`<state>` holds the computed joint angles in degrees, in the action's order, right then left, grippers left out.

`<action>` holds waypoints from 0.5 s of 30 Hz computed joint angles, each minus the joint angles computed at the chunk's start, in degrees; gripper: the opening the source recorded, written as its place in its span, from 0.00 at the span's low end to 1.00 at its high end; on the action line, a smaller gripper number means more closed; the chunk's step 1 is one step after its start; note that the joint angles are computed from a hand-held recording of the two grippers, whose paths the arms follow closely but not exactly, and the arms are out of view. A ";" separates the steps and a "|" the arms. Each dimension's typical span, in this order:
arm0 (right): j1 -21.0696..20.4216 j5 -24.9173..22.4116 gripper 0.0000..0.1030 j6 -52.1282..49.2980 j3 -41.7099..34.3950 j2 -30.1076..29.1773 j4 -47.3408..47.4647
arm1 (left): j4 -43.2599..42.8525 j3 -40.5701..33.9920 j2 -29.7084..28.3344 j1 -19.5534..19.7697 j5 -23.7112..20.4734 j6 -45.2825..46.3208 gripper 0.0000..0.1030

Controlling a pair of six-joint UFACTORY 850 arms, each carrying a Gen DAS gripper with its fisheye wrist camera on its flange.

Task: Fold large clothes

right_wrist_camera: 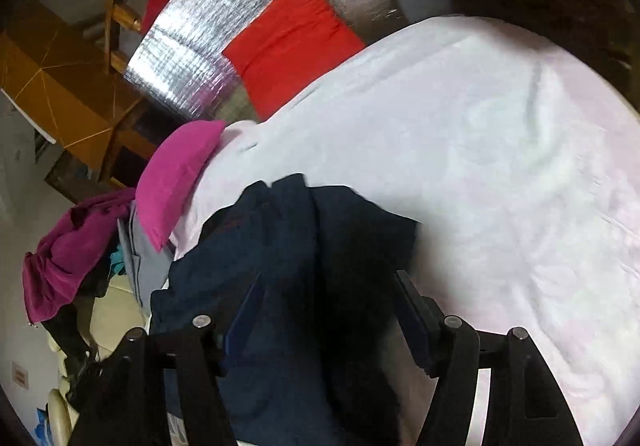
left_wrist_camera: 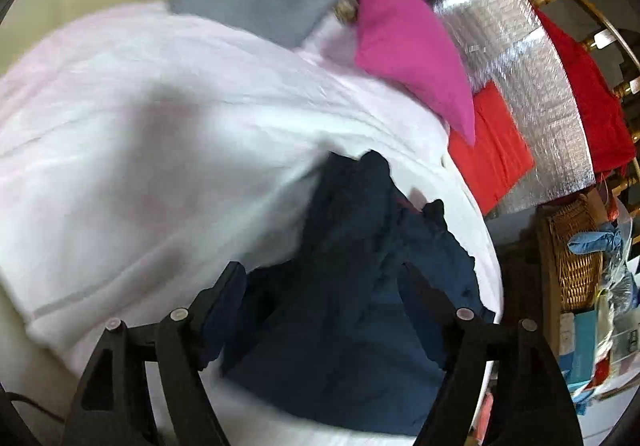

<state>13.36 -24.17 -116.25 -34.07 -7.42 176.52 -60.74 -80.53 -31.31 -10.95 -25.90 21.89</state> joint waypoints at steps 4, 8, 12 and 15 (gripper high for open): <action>-0.97 0.13 0.66 5.51 -5.02 -4.87 -6.31 | 4.45 -12.21 -9.95 -0.88 -7.13 -6.40 0.76; -2.66 -0.17 0.66 9.30 -10.37 -10.07 -11.71 | 3.81 -15.64 -12.78 -1.74 -4.34 -5.22 0.76; -3.76 0.41 0.66 12.51 -14.95 -14.29 -16.55 | 6.10 -17.46 -13.54 -2.69 -2.06 -6.63 0.75; -3.69 0.47 0.66 14.52 -17.32 -16.36 -19.56 | 14.10 -21.03 -15.24 -4.39 -0.68 -10.62 0.75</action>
<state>9.67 -23.70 -101.73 -51.38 -23.77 156.97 -46.65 -101.56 -46.56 -15.34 -26.57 11.27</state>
